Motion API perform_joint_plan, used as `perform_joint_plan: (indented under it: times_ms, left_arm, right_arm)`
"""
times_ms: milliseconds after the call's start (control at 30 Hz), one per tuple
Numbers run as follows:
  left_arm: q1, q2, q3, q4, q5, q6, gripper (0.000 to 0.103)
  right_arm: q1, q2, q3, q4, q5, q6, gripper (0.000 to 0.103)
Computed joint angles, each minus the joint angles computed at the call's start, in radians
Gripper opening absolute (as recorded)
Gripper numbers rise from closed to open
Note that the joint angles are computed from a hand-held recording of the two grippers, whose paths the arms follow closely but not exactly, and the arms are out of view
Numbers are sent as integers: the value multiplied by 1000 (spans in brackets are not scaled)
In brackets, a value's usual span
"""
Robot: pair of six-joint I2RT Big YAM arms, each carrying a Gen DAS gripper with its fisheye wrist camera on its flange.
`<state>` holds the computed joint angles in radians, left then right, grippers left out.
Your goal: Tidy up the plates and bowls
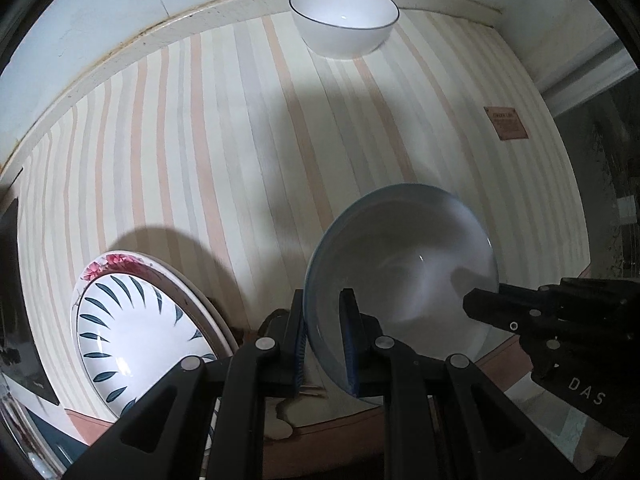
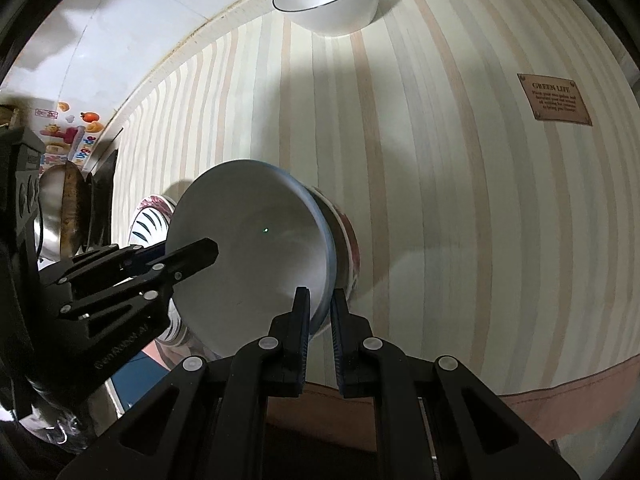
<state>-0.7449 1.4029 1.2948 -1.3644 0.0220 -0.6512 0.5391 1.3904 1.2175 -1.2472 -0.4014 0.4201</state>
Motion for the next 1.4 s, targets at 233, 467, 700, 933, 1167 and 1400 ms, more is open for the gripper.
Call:
perform_joint_plan:
  times_ms: [233,467,700,933,1167,1400]
  left_arm:
    - [-2,15,1,-24,7,21,14]
    - [17,0,8,-50,37,44,14]
    - [120,39,165,-46,-4,78,23]
    - [252,267,382,11,1,90,23]
    - [286,445,516,-8,28,92,23]
    - [271,538,558,-5,21,125,12]
  right_arm:
    - [-2,16,8,-11,-4,6,12]
    - [-26,31,23,-37,-58,-4,12]
    - [-126,49,134,-14,-91,-5,24]
    - [-209,252,368,83,-27,7,45]
    - [-214,472,560,85,10,9,45]
    - [-209,584,617,88,2,5,13]
